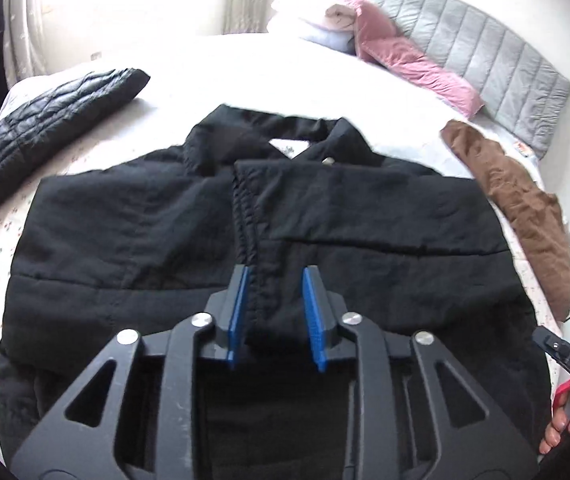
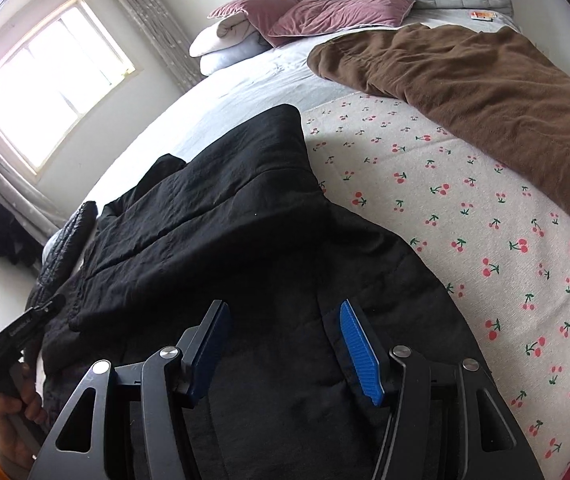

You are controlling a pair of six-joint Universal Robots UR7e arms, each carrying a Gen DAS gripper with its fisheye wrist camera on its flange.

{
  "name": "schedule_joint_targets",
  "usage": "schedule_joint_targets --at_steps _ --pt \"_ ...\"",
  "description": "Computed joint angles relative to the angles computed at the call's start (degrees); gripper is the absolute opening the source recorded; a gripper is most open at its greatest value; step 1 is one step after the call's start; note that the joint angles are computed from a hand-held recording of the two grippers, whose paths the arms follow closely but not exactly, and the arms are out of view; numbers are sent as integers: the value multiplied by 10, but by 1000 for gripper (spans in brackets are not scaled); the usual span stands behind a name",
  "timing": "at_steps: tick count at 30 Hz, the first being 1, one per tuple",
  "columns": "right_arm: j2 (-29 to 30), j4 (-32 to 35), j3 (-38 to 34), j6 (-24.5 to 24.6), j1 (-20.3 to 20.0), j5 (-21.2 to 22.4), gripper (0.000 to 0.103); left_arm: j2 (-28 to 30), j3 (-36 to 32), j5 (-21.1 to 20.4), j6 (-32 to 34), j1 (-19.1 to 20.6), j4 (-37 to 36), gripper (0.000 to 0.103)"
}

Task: Fold large clothes
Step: 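Fold the held sleeve across the coat body and open the right gripper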

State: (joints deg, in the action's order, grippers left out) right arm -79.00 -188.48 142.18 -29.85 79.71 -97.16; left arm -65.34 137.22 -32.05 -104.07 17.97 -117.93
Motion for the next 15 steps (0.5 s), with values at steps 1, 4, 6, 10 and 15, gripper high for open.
schedule_joint_targets --at_steps 1,4,6,10,15 --pt "1 -8 2 -2 1 -2 59 5 5 9 19 -3 -23 43" --pt "5 -15 6 -4 8 -9 59 37 14 -26 145 33 -161 46" --pt "8 -21 8 -5 14 -13 59 62 5 -61 204 69 -200 49" --pt "4 -8 7 -6 16 -9 59 83 4 -47 201 46 -182 64" --pt "1 15 3 -1 24 -23 59 69 -1 -78 148 -3 -113 81"
